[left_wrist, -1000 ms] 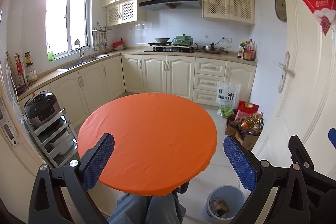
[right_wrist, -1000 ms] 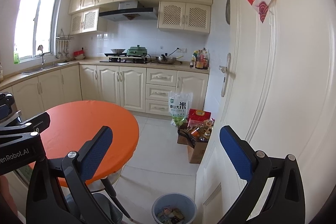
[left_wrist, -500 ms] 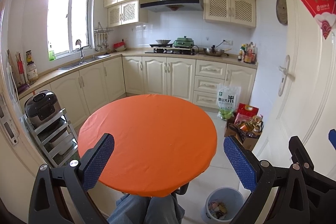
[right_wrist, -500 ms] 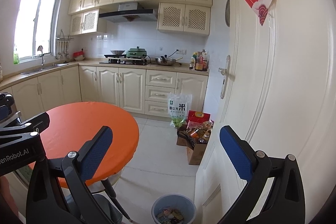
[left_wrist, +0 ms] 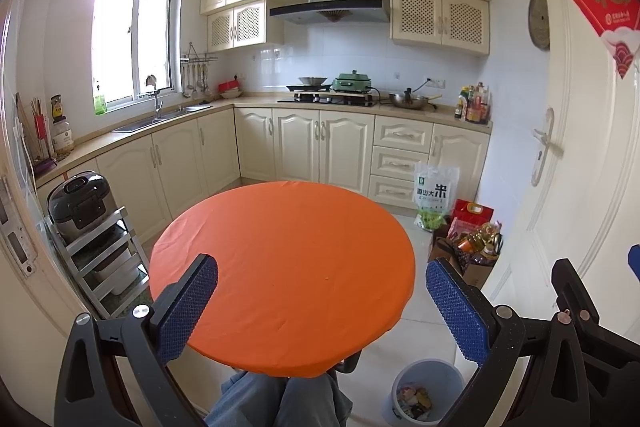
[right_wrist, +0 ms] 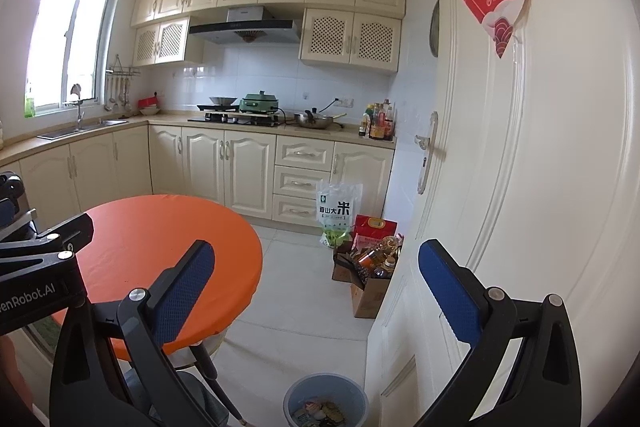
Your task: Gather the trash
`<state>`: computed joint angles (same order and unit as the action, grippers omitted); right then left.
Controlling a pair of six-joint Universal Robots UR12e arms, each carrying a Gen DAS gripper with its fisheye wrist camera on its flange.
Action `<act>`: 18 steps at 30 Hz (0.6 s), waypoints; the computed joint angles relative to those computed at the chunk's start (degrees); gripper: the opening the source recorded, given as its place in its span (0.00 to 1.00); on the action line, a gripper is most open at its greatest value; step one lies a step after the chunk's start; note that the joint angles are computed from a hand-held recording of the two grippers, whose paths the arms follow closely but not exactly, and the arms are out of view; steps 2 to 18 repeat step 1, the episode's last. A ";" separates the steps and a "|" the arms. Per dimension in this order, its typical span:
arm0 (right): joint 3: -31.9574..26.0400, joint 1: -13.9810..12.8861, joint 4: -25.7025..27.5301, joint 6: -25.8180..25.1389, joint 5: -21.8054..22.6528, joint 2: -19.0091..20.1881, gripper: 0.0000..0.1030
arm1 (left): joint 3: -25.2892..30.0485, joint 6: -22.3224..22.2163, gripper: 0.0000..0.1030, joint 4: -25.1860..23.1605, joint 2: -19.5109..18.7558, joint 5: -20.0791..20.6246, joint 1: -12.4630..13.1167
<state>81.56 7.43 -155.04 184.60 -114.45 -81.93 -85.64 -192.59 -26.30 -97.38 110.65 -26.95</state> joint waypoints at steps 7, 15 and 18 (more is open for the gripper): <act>-0.04 -0.01 0.01 0.00 0.10 0.03 1.00 | -0.02 -0.03 0.99 0.00 0.02 0.15 -0.02; -0.04 -0.01 0.01 0.00 0.10 0.03 1.00 | -0.02 -0.03 0.99 0.00 0.02 0.15 -0.02; -0.04 -0.01 0.01 0.00 0.10 0.03 1.00 | -0.02 -0.03 0.99 0.00 0.02 0.15 -0.02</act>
